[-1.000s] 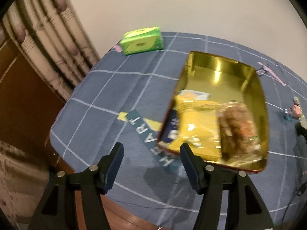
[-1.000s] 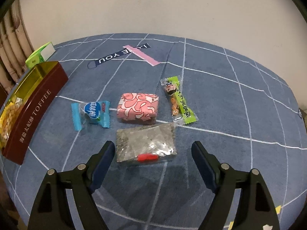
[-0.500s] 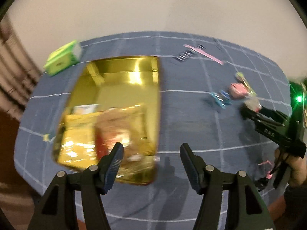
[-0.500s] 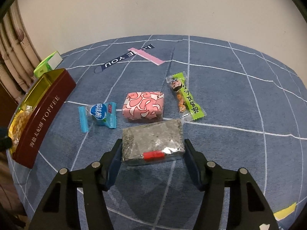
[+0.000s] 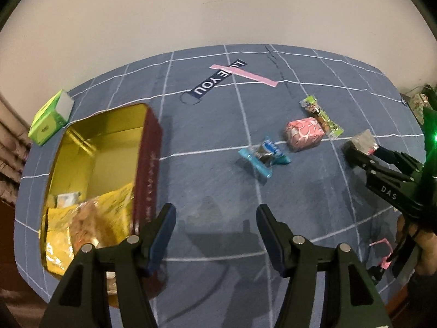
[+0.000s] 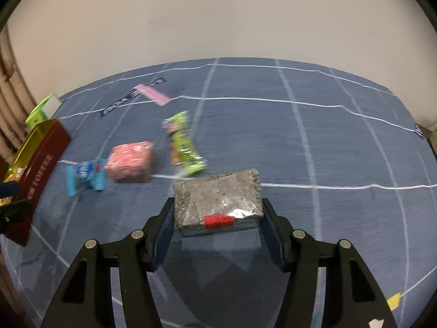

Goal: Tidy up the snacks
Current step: 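Lift the seaweed pack with the right gripper while the left tool approaches the pink candy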

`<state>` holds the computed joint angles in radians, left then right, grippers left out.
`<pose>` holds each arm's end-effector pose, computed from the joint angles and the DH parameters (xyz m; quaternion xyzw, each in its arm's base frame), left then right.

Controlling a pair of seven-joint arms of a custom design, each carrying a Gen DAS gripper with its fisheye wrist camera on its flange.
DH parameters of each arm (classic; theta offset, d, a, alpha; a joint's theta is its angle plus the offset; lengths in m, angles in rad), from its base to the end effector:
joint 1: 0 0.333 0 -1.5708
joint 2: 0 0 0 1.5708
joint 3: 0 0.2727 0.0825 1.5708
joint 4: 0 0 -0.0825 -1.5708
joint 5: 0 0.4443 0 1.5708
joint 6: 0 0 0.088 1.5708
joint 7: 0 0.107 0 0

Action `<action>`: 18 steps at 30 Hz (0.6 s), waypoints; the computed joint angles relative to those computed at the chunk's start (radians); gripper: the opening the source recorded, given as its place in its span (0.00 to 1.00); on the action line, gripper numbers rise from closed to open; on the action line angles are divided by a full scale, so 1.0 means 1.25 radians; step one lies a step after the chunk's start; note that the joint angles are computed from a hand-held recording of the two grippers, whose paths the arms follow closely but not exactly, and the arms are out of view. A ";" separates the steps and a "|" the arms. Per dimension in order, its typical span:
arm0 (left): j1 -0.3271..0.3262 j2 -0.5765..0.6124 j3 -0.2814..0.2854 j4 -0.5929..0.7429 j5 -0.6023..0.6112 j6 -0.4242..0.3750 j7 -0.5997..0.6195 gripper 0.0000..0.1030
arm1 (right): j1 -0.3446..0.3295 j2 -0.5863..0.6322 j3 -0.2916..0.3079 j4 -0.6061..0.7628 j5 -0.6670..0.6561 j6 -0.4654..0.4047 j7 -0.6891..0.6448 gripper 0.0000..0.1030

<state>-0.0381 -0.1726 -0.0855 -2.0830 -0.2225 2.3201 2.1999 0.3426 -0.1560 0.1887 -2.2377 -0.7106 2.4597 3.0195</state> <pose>0.5991 -0.0800 0.4825 -0.4393 0.8709 -0.1783 0.1298 0.5067 0.2992 0.4011 -0.5084 0.7963 -0.2387 0.2245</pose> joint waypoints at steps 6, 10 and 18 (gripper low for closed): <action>-0.013 0.009 -0.009 0.007 -0.017 0.006 -0.004 0.61 | -0.018 -0.038 0.000 -0.043 -0.015 0.004 0.028 0.54; -0.022 0.018 -0.012 0.010 -0.034 0.015 0.019 0.61 | -0.026 -0.045 0.007 -0.053 -0.025 0.013 0.044 0.54; -0.026 0.055 -0.013 0.051 -0.084 -0.024 0.066 0.64 | -0.029 -0.043 0.011 -0.054 -0.043 0.017 0.062 0.54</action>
